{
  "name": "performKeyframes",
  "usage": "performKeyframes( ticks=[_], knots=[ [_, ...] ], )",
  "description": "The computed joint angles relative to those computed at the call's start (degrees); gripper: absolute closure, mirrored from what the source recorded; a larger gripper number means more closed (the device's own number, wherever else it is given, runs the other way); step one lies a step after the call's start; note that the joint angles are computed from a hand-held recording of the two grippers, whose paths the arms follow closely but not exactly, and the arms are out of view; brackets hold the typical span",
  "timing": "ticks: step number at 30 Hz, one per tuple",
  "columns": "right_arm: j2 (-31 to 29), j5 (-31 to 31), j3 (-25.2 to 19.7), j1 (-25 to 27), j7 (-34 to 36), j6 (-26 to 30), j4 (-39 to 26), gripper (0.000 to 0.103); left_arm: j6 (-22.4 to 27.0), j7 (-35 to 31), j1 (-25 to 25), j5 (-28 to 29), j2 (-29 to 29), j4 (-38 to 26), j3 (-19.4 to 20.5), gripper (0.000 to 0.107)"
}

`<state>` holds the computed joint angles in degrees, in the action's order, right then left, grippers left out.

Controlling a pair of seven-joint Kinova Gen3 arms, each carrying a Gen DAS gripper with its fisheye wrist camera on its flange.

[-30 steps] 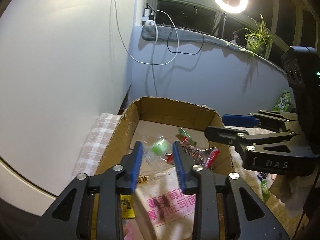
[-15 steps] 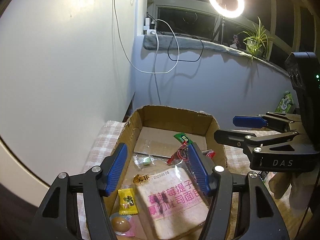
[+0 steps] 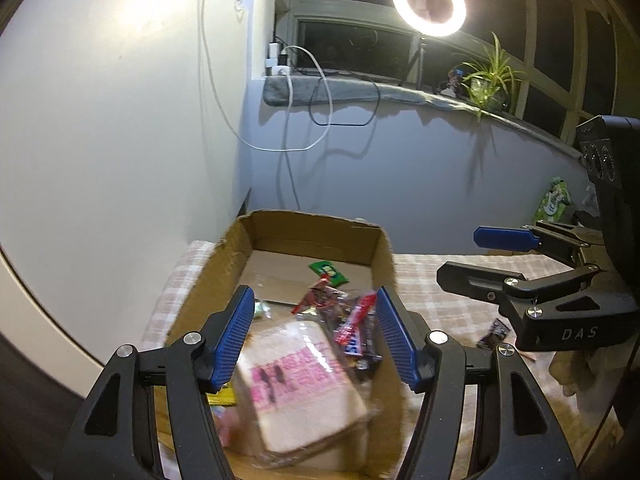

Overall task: Organize snacks
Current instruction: 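Move both open tools back over the remaining snacks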

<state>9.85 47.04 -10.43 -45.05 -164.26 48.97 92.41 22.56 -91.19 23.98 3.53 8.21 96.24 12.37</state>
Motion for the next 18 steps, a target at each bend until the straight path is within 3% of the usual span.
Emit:
performKeyframes(
  ticks=[4,14,18],
  knots=[
    [-2.5,0.0,-0.7,-0.4,-2.4,3.9,2.1,0.006,0.1,0.6,1.1,0.0,-0.4,0.4,0.6,0.045],
    [-11.6,0.9,-6.6,4.0,-9.6,12.9,12.1,0.005,1.0,-1.9,3.9,2.2,0.5,-0.2,3.1,0.045],
    [-15.8,-1.8,-8.2,7.4,-9.9,12.1,16.6,0.005,2.6,-3.4,5.2,3.1,2.0,-1.6,4.0,0.045]
  ],
)
